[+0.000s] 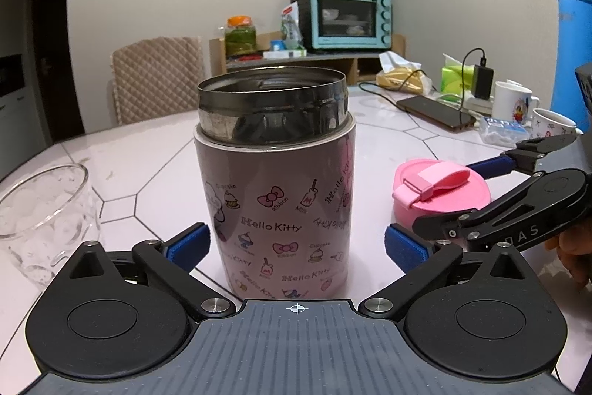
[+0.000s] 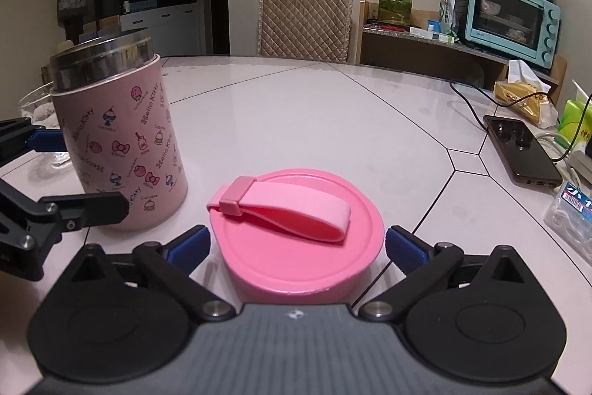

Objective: Unscrew bottle cap and pour
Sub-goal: 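Set the pink lid on the table and open the right gripper while the left gripper releases the bottle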

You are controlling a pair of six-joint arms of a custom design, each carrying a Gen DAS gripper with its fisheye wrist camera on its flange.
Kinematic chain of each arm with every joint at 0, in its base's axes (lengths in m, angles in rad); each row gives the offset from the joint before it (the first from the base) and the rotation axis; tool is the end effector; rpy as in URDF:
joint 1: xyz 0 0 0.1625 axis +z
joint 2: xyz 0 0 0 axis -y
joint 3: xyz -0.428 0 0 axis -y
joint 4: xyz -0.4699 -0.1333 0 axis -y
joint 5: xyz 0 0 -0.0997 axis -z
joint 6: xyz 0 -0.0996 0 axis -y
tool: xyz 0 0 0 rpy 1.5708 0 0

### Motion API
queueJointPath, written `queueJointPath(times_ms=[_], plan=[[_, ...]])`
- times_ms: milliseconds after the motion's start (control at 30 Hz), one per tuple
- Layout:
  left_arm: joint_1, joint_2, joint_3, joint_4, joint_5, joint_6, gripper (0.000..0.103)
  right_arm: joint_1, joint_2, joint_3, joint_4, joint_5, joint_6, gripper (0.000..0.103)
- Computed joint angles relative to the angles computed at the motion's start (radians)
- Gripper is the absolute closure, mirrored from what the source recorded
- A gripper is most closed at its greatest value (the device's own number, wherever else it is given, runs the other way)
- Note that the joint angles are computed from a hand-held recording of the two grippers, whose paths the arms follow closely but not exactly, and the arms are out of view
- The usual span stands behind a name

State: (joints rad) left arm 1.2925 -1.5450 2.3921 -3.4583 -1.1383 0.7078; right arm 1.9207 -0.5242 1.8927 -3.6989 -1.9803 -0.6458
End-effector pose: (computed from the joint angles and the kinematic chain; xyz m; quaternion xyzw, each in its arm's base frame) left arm 0.0445 -0.4814 0.2785 0.3072 0.7970 -0.4347 0.2854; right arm 0.2937 -0.5317 -0.0812 0.3680 -0.8350 0.3312 0.2403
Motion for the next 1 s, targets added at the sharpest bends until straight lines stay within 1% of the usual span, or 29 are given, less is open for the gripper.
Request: queueJointPath(times_ms=[233,433,767,1000], plan=[[-0.004,-0.003,0.008,-0.008,0.013,0.015,0.0,0.0,-0.006,0.011,-0.03,0.011,-0.004,0.0],[0.002,-0.017,0.011,0.004,0.007,0.022,0.0,-0.001,-0.019,0.025,-0.039,0.023,-0.002,0.0],[0.0,-0.021,0.021,-0.016,0.009,0.025,0.0,-0.005,-0.046,0.061,-0.061,0.063,0.019,0.0],[0.0,-0.038,0.033,-0.003,-0.002,0.015,0.0,-0.006,-0.066,0.093,-0.09,0.087,0.041,0.0]])
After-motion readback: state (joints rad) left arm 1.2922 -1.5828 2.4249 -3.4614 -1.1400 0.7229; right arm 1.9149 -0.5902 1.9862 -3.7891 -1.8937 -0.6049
